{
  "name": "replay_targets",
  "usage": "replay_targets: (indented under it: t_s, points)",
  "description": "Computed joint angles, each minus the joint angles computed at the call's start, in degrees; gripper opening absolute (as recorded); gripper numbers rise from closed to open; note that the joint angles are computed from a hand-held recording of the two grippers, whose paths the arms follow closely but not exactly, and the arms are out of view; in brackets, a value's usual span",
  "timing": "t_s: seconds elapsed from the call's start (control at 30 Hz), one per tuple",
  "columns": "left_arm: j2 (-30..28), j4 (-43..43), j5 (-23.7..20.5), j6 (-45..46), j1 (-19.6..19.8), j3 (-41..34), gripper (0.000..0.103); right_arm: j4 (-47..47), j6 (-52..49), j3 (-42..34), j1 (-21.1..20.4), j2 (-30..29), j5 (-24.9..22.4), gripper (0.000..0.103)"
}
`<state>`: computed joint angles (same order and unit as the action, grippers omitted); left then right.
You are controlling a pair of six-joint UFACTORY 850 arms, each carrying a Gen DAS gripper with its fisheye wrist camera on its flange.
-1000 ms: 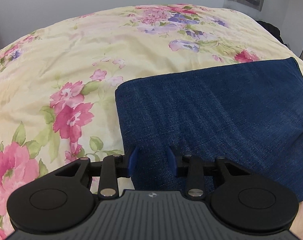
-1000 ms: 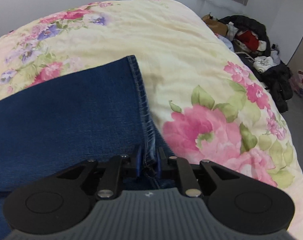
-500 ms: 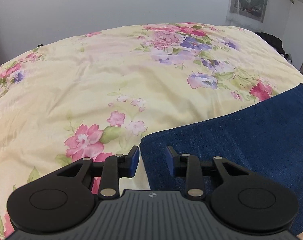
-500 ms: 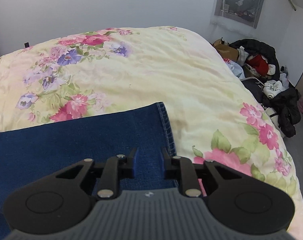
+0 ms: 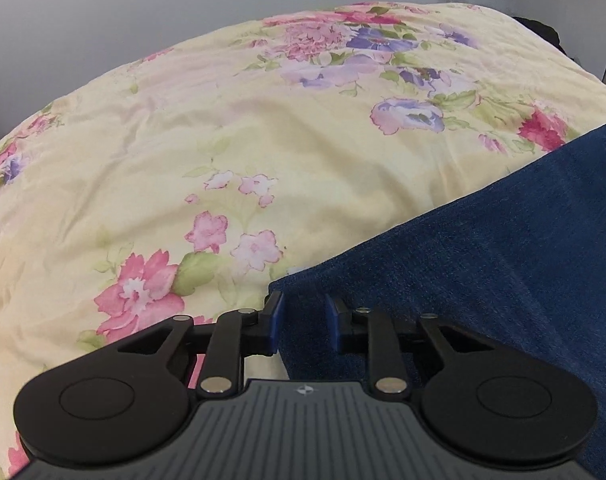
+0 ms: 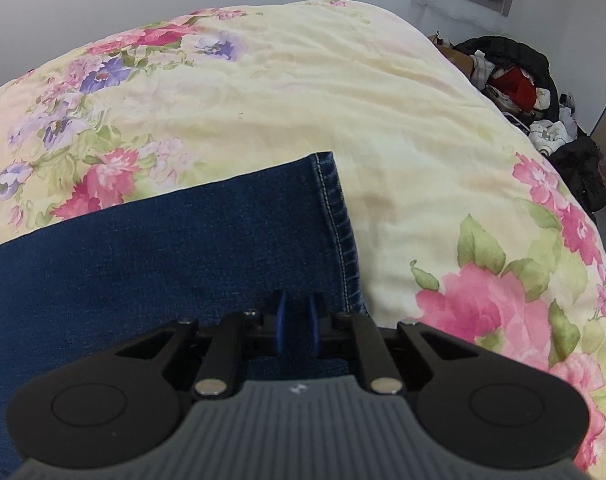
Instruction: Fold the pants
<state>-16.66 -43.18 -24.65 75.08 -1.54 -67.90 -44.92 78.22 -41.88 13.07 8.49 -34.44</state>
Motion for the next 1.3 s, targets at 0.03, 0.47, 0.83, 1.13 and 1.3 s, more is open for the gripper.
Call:
replay_targets:
  t_s: [0.03,0.47,0.83,1.13,1.3]
  points:
    - [1.24,-1.78,-1.4,1.94,0.77,0.81,0.029,-0.52,0.54,0.22,0.65,0.87,-0.79,0.007]
    - [15.21,2.81,-7.98,1.75,4.13,15.29,0.017,0.02,2.39,8.72,10.72,14.68,-3.95,0.006]
    - [15.26,7.49,-5.78,-3.62,3.89,18.53,0.017,-7.94,19.97,16.48,12.48,17.4,1.13,0.007]
    - [18.05,3.14,-8.02,-1.56,5.24,17.68,0.017,-3.63,25.45,18.75,12.68,28.59,-0.33,0.038]
    - [18.56,-0.33,-7.71,-1.04,2.42,16.84,0.018,-0.98,36.93,25.92,10.94,40.6,1.67,0.062]
